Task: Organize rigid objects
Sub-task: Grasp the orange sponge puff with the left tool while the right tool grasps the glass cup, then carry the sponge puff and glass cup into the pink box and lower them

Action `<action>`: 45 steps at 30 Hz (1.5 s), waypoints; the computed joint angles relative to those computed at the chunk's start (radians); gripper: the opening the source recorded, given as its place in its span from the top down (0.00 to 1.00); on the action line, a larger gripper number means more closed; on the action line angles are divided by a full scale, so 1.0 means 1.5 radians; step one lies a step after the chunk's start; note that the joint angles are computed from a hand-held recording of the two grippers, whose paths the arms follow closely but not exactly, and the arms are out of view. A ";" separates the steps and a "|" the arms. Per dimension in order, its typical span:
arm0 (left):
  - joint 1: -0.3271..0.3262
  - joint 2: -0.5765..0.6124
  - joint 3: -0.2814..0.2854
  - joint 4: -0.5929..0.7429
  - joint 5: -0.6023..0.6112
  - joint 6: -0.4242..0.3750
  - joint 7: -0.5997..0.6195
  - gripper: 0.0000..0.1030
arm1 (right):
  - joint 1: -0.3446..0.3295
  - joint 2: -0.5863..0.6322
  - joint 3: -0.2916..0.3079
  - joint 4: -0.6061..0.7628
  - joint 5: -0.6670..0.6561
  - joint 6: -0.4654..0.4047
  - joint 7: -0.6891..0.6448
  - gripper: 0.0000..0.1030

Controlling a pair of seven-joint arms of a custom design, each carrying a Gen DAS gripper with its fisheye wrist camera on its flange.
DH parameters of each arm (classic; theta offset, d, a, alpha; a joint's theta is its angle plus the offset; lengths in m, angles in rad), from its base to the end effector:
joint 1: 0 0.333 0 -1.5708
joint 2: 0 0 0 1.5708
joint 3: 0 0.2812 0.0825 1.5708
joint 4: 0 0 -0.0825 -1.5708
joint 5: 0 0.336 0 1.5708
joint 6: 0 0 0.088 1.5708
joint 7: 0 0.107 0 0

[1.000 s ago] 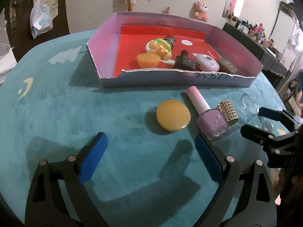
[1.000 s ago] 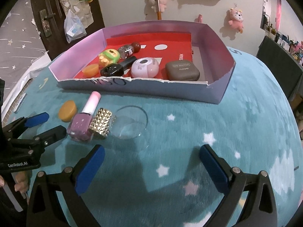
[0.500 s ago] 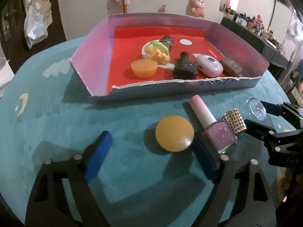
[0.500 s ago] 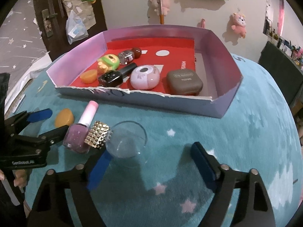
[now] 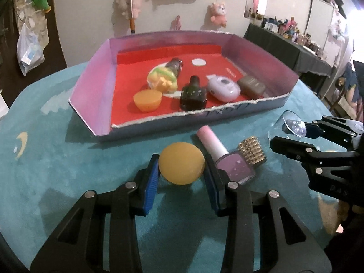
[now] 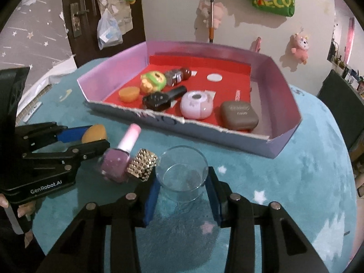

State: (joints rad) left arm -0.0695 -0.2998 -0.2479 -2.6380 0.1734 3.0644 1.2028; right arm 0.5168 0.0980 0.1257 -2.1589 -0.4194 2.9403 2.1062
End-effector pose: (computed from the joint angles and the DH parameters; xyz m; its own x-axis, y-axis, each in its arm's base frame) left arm 0.4054 -0.1498 0.4247 -0.1507 -0.9875 0.0464 -0.7465 0.0829 -0.6602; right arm 0.4286 0.3520 0.4247 0.4749 -0.8796 -0.0299 -0.6804 -0.3454 -0.6463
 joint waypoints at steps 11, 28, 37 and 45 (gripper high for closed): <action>-0.042 -0.003 0.032 -0.002 -0.054 0.003 0.050 0.65 | -0.005 -0.004 0.004 -0.007 0.019 0.000 -0.013 0.59; -0.185 0.006 0.152 0.047 -0.197 -0.008 0.209 0.65 | -0.056 -0.011 0.074 -0.016 0.310 0.037 -0.252 0.59; -0.228 0.170 0.186 0.304 -0.359 -0.142 0.429 0.65 | -0.046 0.047 0.012 0.140 0.271 -0.028 -0.282 0.59; -0.151 0.340 0.132 0.521 -0.295 -0.263 0.412 0.65 | -0.064 0.219 0.000 0.415 0.280 -0.212 -0.352 0.59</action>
State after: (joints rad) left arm -0.2964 0.2102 -0.0498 -1.8559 -0.2694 2.6700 1.8201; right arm 0.4207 0.4270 0.1261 -1.5359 -0.0001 2.6224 1.5785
